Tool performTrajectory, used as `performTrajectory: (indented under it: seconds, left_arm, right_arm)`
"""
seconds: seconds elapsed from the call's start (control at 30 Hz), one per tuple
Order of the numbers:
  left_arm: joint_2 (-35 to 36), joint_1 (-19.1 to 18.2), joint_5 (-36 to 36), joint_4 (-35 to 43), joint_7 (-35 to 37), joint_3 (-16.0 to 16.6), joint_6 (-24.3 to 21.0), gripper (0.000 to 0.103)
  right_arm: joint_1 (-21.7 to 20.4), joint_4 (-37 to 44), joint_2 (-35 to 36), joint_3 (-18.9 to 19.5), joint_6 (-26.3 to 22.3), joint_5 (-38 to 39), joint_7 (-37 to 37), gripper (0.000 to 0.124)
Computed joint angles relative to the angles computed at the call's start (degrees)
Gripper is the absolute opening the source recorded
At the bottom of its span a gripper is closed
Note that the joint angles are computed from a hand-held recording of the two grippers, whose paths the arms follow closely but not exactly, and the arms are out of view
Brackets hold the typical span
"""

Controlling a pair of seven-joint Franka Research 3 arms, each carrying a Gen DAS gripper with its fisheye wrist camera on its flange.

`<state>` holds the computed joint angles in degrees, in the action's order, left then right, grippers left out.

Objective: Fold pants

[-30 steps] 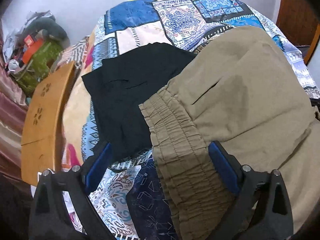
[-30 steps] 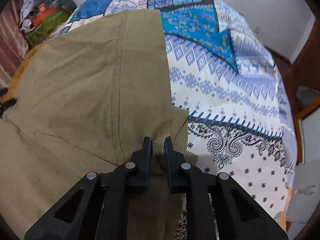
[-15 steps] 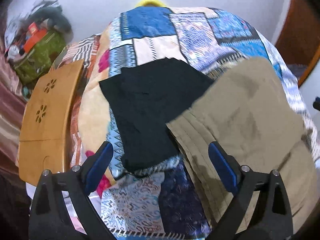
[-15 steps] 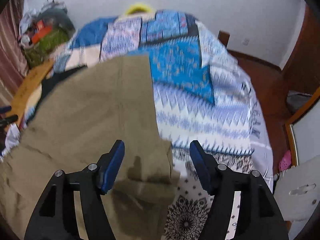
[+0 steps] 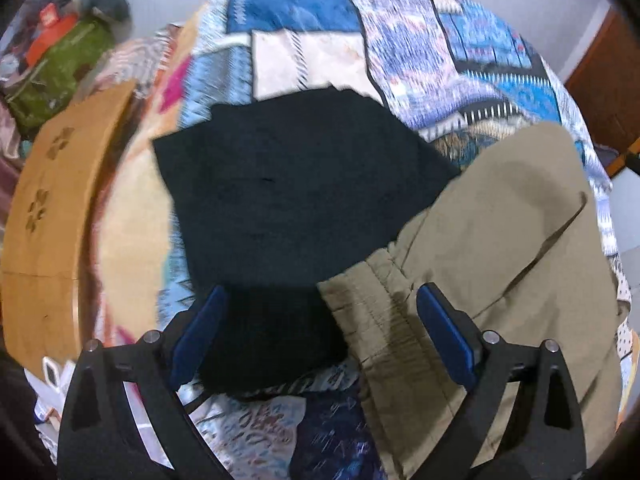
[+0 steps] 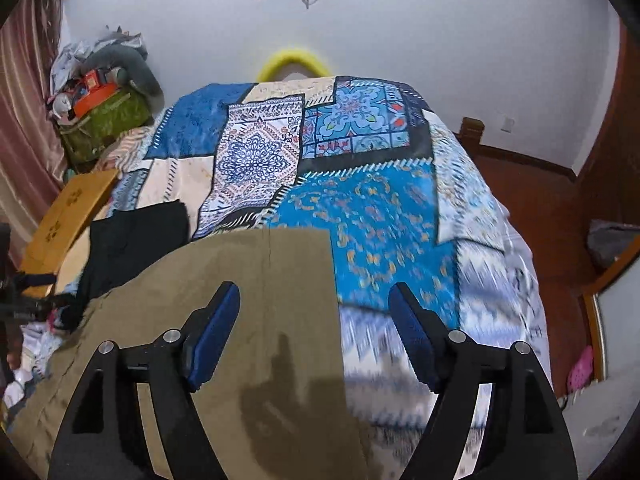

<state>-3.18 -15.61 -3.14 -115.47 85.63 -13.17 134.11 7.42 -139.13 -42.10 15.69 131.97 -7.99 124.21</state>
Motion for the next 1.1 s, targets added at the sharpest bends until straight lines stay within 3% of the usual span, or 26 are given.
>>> performTrajectory:
  seconds: [0.07, 0.33, 0.43, 0.5, 0.57, 0.73, 0.93, 1.1]
  left_arm:
    - [2.0, -0.1, -1.6, 0.7, 0.8, -0.1, -0.5, 0.097]
    - [6.3, 1.5, -13.4, 2.2, 4.6, -0.5, -1.8, 0.095]
    - [5.7, 1.8, -16.3, 1.4, 7.0, -0.9, -1.0, 0.08]
    - [5.4, 1.6, -16.6, 1.5, 7.5, -1.1, -0.8, 0.065]
    - [5.1, 0.8, -12.8, 1.5, 5.6, -1.4, 0.0, 0.063]
    - [2.5, -0.8, -3.8, -1.0, 1.4, -1.8, 4.7, 0.049]
    - [-2.0, -1.8, 8.9, -2.8, -4.7, -2.1, 10.0, 0.043]
    - [-6.8, -2.9, 9.2, -2.4, -3.9, -1.4, 12.3, 0.043]
  right_arm:
    - [-0.8, 1.4, 3.5, 0.4, -1.0, -0.8, 0.2, 0.074]
    - [-0.3, 1.8, 13.4, -0.4, 5.5, -4.0, 2.0, 0.07]
    - [-0.4, -0.2, 13.7, -1.3, 10.7, -4.1, 5.7, 0.067]
    - [-1.7, -1.5, 13.5, -0.7, 14.3, -6.0, 8.4, 0.062]
    - [-2.0, -1.3, 14.0, -0.4, 14.9, -6.5, 9.3, 0.056]
    - [-0.4, 1.1, 16.2, -0.5, 13.3, -7.1, 8.3, 0.01]
    - [0.2, 2.9, 13.6, 2.1, 6.1, -14.8, 10.1, 0.009]
    - [0.7, 2.5, 6.7, 1.2, 2.4, -13.5, 9.4, 0.009]
